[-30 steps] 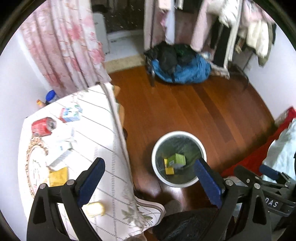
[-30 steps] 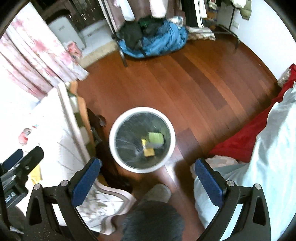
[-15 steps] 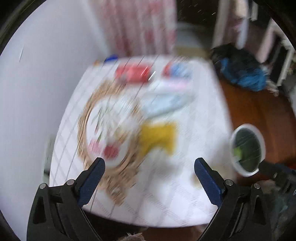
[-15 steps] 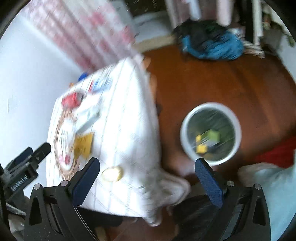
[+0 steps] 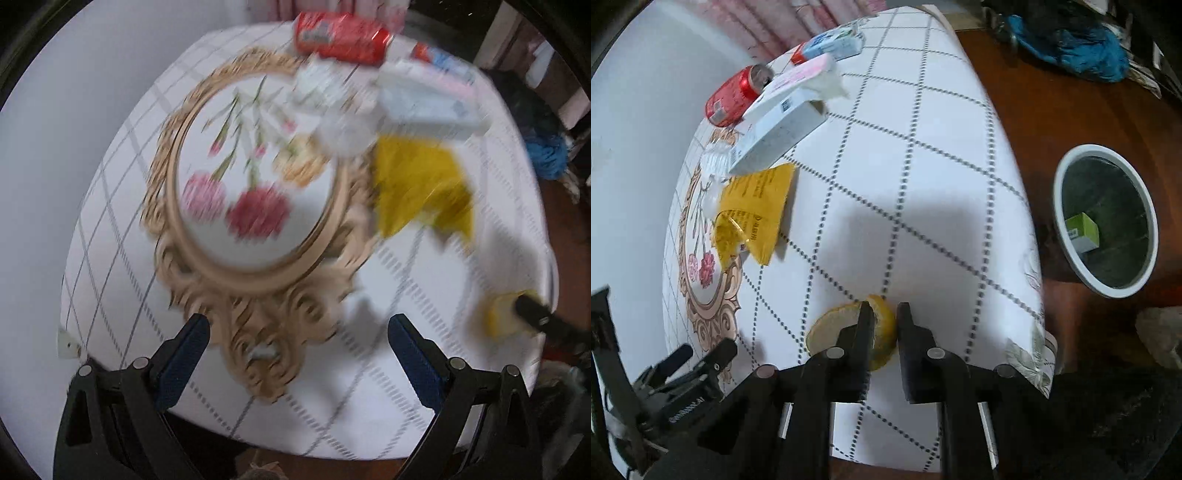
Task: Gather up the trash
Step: 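Grasp the lemon peel with right tool while left tool grasps yellow snack wrapper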
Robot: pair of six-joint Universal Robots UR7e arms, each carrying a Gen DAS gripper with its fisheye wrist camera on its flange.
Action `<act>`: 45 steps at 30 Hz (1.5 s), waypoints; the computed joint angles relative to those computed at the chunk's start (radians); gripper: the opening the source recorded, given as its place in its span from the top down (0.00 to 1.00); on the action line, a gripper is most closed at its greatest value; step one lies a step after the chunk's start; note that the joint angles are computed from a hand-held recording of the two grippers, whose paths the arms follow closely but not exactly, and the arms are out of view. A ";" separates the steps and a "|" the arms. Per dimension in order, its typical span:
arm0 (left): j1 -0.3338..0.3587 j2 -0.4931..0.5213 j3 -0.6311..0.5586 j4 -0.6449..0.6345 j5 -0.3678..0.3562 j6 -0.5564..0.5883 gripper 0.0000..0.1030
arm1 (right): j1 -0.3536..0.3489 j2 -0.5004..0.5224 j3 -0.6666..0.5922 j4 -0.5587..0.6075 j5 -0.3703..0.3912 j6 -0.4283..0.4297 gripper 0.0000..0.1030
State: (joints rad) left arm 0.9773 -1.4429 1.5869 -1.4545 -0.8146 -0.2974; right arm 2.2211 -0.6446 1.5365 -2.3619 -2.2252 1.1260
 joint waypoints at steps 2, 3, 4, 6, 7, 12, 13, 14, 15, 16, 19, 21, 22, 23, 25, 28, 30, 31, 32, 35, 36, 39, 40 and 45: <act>-0.013 0.028 -0.032 -0.032 -0.034 0.015 0.04 | -0.004 -0.006 -0.007 0.016 -0.025 0.010 0.88; -0.018 0.047 -0.051 -0.048 -0.052 0.023 0.04 | -0.016 -0.015 -0.012 0.025 -0.032 0.010 0.88; -0.020 0.066 -0.069 -0.059 -0.067 0.028 0.04 | -0.023 -0.025 -0.012 0.032 -0.039 0.020 0.88; -0.017 0.114 -0.108 -0.087 -0.092 0.047 0.04 | -0.037 -0.045 -0.010 0.055 -0.055 0.030 0.88; -0.015 0.131 -0.131 -0.079 -0.100 0.054 0.04 | -0.043 -0.052 -0.010 0.063 -0.060 0.032 0.88; 0.014 0.233 -0.194 -0.041 -0.130 0.095 0.05 | -0.079 -0.076 -0.014 0.100 -0.048 0.025 0.88; 0.012 0.237 -0.190 -0.037 -0.128 0.100 0.05 | -0.083 -0.075 -0.021 0.110 -0.045 0.023 0.88; 0.013 0.243 -0.188 -0.037 -0.125 0.109 0.05 | -0.087 -0.075 -0.023 0.114 -0.043 0.021 0.88; 0.014 0.248 -0.185 -0.037 -0.126 0.118 0.05 | -0.091 -0.074 -0.025 0.116 -0.042 0.018 0.88; 0.016 0.249 -0.180 -0.032 -0.125 0.119 0.05 | -0.094 -0.073 -0.027 0.119 -0.041 0.015 0.88; 0.020 0.249 -0.172 -0.032 -0.133 0.121 0.05 | -0.100 -0.072 -0.031 0.120 -0.039 0.005 0.88; 0.022 0.246 -0.164 -0.038 -0.138 0.125 0.06 | -0.102 -0.067 -0.038 0.123 -0.039 0.003 0.88; 0.022 0.247 -0.160 -0.043 -0.137 0.128 0.06 | -0.103 -0.066 -0.040 0.125 -0.038 0.001 0.88; 0.023 0.246 -0.156 -0.047 -0.137 0.131 0.07 | -0.104 -0.066 -0.042 0.127 -0.038 -0.002 0.88; 0.023 0.248 -0.151 -0.051 -0.137 0.132 0.12 | -0.103 -0.065 -0.043 0.128 -0.038 -0.002 0.88; 0.025 0.249 -0.149 -0.054 -0.136 0.131 0.21 | -0.102 -0.063 -0.048 0.135 -0.039 -0.003 0.88; 0.025 0.246 -0.140 -0.068 -0.137 0.133 0.25 | -0.102 -0.061 -0.050 0.135 -0.040 -0.004 0.88; 0.026 0.246 -0.138 -0.071 -0.135 0.132 0.28 | -0.102 -0.061 -0.050 0.135 -0.040 -0.004 0.88; 0.027 0.244 -0.139 -0.071 -0.139 0.133 0.35 | -0.101 -0.059 -0.052 0.134 -0.040 -0.005 0.88; 0.031 0.242 -0.144 -0.068 -0.141 0.139 0.37 | -0.100 -0.055 -0.057 0.137 -0.042 -0.006 0.88; 0.033 0.239 -0.149 -0.062 -0.141 0.142 0.37 | -0.099 -0.053 -0.061 0.140 -0.043 -0.004 0.88; 0.031 0.235 -0.144 -0.064 -0.139 0.143 0.37 | -0.098 -0.051 -0.063 0.140 -0.042 -0.006 0.88; 0.030 0.234 -0.145 -0.063 -0.137 0.144 0.37 | -0.097 -0.050 -0.064 0.141 -0.042 -0.007 0.88; 0.026 0.233 -0.143 -0.069 -0.137 0.148 0.41 | -0.095 -0.050 -0.063 0.138 -0.041 -0.006 0.88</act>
